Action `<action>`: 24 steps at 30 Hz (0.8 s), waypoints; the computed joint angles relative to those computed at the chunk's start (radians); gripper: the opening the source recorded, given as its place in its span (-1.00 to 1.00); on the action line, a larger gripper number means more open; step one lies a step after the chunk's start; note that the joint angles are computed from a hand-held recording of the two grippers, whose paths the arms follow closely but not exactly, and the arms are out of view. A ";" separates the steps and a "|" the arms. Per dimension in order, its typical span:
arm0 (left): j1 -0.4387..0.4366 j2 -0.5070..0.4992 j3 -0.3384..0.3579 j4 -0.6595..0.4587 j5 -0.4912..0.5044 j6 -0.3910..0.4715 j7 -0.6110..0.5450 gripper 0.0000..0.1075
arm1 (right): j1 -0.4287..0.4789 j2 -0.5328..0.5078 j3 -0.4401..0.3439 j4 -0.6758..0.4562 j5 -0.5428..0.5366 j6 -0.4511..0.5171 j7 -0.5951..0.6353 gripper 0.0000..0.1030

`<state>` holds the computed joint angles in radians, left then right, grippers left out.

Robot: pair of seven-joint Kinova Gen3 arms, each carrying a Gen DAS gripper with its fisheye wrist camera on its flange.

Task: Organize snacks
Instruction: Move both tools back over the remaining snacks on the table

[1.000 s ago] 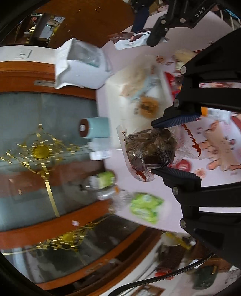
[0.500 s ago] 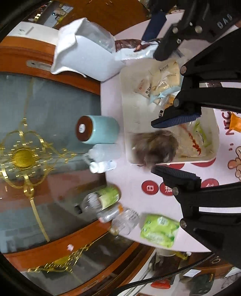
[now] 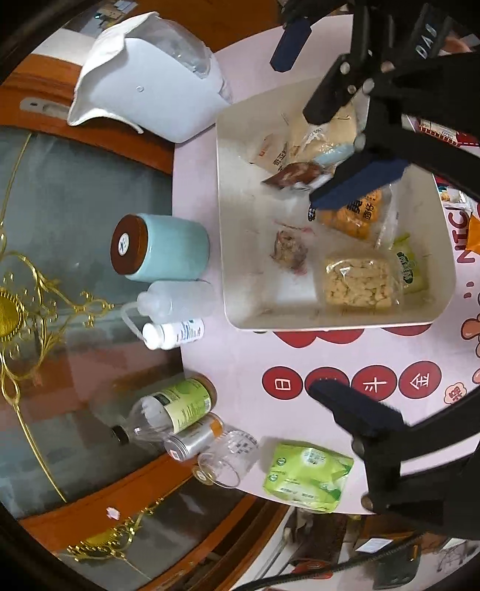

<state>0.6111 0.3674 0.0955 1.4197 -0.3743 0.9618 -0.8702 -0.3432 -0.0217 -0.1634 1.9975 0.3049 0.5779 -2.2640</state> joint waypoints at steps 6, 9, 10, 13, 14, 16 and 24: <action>-0.005 -0.056 0.009 0.066 -0.001 -0.022 0.015 0.80 | -0.011 -0.040 -0.029 0.021 0.025 0.014 -0.034 0.57; -0.007 -0.090 0.025 0.091 0.001 -0.018 0.010 0.80 | -0.017 -0.074 -0.053 0.029 0.039 0.035 -0.055 0.57; -0.007 -0.100 0.031 0.096 0.000 -0.015 0.009 0.80 | -0.019 -0.087 -0.065 0.030 0.046 0.049 -0.065 0.57; 0.006 -0.139 0.048 0.116 -0.023 0.004 0.012 0.80 | -0.026 -0.129 -0.094 0.034 0.042 0.090 -0.077 0.57; 0.010 -0.158 0.057 0.128 -0.030 0.009 0.009 0.80 | -0.027 -0.147 -0.110 0.037 0.046 0.107 -0.088 0.57; 0.013 -0.183 0.073 0.143 -0.039 0.019 0.010 0.80 | -0.026 -0.177 -0.143 0.046 0.058 0.134 -0.114 0.57; 0.010 -0.325 0.159 0.235 -0.008 0.017 -0.015 0.81 | -0.029 -0.328 -0.244 0.104 0.000 0.233 -0.164 0.57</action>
